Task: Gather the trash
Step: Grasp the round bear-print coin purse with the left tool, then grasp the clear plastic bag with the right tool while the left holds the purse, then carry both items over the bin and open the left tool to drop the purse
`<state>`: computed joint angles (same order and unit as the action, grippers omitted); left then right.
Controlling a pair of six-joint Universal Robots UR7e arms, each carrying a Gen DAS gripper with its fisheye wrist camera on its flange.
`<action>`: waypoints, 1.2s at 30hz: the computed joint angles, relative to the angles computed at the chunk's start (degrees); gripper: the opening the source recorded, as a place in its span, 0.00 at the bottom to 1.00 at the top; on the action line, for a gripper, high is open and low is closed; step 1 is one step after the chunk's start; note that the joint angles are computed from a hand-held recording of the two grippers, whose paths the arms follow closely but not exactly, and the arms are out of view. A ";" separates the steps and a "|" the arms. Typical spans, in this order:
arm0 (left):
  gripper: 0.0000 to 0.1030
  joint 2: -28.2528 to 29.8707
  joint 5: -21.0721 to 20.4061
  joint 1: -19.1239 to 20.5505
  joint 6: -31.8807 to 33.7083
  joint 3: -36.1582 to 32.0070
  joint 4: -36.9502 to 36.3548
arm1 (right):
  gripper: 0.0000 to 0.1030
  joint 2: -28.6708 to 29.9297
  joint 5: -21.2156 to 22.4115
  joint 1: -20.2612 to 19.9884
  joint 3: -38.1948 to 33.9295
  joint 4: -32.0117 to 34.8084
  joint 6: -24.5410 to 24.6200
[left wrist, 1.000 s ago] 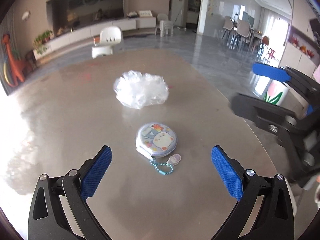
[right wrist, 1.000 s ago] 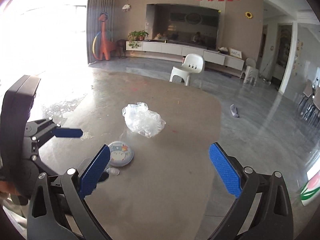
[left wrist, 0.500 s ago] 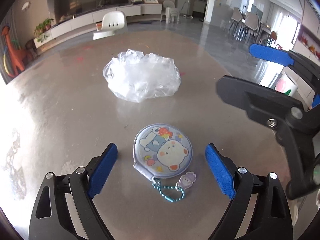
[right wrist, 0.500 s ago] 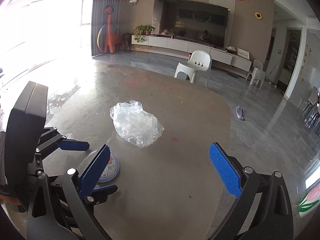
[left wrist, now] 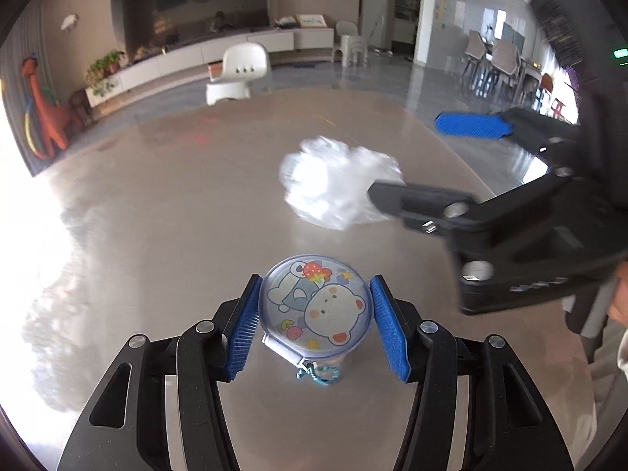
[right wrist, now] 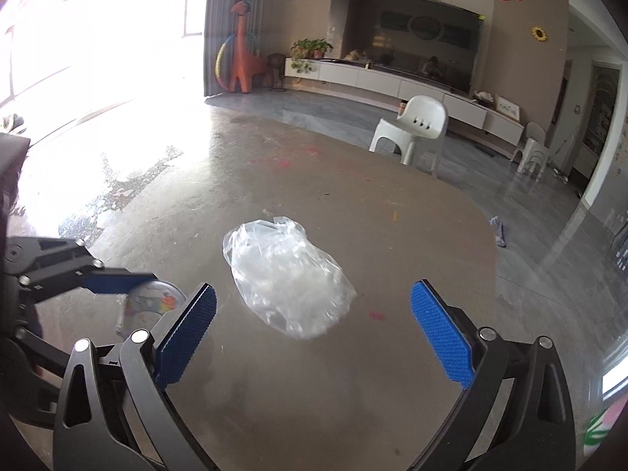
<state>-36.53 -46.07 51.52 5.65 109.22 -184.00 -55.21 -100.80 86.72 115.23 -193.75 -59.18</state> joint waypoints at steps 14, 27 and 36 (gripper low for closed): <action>0.53 -4.53 0.38 1.41 2.24 2.35 -2.69 | 0.40 5.95 -8.57 2.61 -6.55 5.67 1.43; 0.53 -12.55 -1.23 -4.79 0.02 12.76 -6.39 | 0.32 -12.83 -7.66 7.12 15.00 -6.61 12.32; 0.53 -17.00 -4.45 -11.69 -2.48 18.96 -5.18 | 0.32 -27.31 -12.69 10.75 32.40 -13.15 18.68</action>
